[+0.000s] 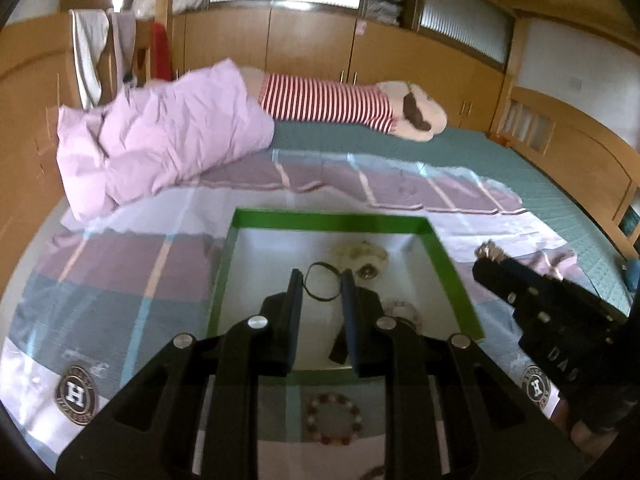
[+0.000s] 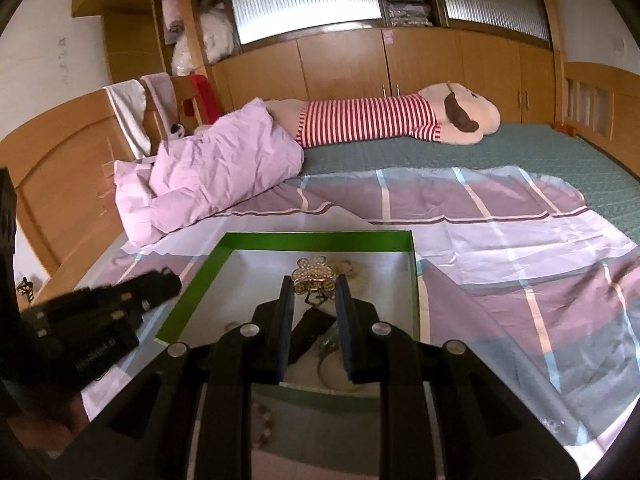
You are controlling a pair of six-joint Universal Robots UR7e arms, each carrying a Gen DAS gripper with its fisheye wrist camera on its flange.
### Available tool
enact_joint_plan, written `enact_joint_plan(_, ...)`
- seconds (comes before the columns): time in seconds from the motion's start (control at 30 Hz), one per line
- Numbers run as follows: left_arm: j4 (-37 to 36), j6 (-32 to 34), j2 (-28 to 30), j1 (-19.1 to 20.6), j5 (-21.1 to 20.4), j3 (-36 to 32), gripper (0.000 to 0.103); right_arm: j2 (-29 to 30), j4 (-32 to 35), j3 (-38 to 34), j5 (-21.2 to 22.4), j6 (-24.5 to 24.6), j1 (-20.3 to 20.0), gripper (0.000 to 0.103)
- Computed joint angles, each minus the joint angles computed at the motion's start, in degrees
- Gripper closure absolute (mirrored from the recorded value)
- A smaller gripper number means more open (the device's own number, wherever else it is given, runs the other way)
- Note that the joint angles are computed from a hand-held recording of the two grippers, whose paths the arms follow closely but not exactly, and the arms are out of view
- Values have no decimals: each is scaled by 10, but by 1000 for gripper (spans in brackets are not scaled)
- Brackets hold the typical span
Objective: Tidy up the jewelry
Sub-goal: 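Open both grippers to drop the pendant and ring into the box, then withdraw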
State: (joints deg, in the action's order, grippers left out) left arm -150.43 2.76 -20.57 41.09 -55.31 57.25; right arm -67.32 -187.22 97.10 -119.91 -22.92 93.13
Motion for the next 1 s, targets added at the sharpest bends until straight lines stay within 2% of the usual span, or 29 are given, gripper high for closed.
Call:
enact_joint_plan(0.1,14,2,19,4,-2,-23,83,13,2,-13,-7,-11,-2,80)
enact_joint_plan(0.13,22,4,25,6,-6,-32,83,17,-1,-14,-9,-22,-3,58)
enact_joint_plan(0.17,26,8,30,7,-8,-37,81,18,-1,-14,-8,-26,-5,29)
enact_joint_plan(0.2,26,16,35,7,-7,-41,74,20,-13,-13,-15,-28,-6,27)
enact_joint_plan(0.23,16,21,37,6,7,-40,54,21,-39,-10,-30,-27,-5,24)
enact_joint_plan(0.27,-1,23,39,5,17,-38,28,14,-41,-5,-22,-13,-10,22)
enact_joint_plan(0.33,-59,30,33,1,42,-20,10,-8,-8,-2,0,21,-14,22)
enact_joint_plan(0.4,-74,52,17,-3,28,-5,10,-21,-30,8,10,15,-9,22)
enact_joint_plan(0.5,-124,100,-12,-19,29,32,9,-39,-81,27,21,-16,10,22)
enact_joint_plan(0.57,-150,107,-40,-30,26,64,9,-54,-112,43,22,-33,26,22)
enact_joint_plan(0.7,-177,81,-110,-49,11,141,8,-96,-139,85,29,-59,59,21)
enact_joint_plan(0.77,-199,67,-158,-63,17,202,7,-121,-148,113,28,-67,79,16)
enact_joint_plan(0.9,-225,55,-231,-85,41,311,5,-162,-157,167,7,-59,107,15)
enact_joint_plan(1.0,-208,24,-273,-97,68,382,5,-186,-159,218,-23,-52,115,15)
